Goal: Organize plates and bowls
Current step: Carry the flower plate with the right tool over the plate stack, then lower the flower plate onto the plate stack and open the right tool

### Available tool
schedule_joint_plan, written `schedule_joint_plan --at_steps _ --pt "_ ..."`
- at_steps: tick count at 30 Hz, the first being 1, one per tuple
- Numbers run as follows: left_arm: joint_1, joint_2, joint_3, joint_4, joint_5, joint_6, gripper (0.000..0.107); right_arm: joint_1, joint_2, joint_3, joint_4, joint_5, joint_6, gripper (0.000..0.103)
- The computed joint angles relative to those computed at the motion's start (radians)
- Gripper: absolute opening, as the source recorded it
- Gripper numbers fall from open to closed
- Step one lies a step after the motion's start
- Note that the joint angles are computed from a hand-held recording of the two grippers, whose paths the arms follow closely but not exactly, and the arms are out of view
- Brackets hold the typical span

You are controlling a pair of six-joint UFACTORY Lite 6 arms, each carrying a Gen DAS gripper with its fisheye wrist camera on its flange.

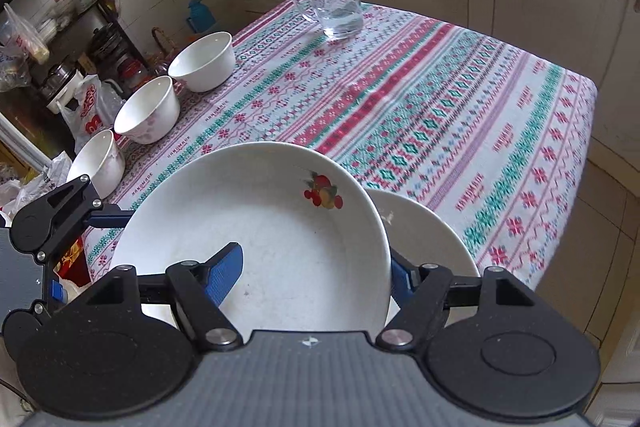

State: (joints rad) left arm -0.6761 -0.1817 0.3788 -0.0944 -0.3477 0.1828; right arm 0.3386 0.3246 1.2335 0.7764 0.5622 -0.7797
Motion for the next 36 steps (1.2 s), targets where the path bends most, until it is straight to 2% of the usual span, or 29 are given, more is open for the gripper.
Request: schedule_joint_plan --at_steps 15,36 --pt "-0.036 0.074 0.047 -0.057 -0.009 0.081 0.101 -0.048 -0.064 -0.16 0.138 -0.047 -0.142 0.079" --pt "-0.013 0.166 0.117 0.068 0.001 0.0 0.101 -0.096 -0.125 -0.261 0.171 -0.066 -0.192 0.079"
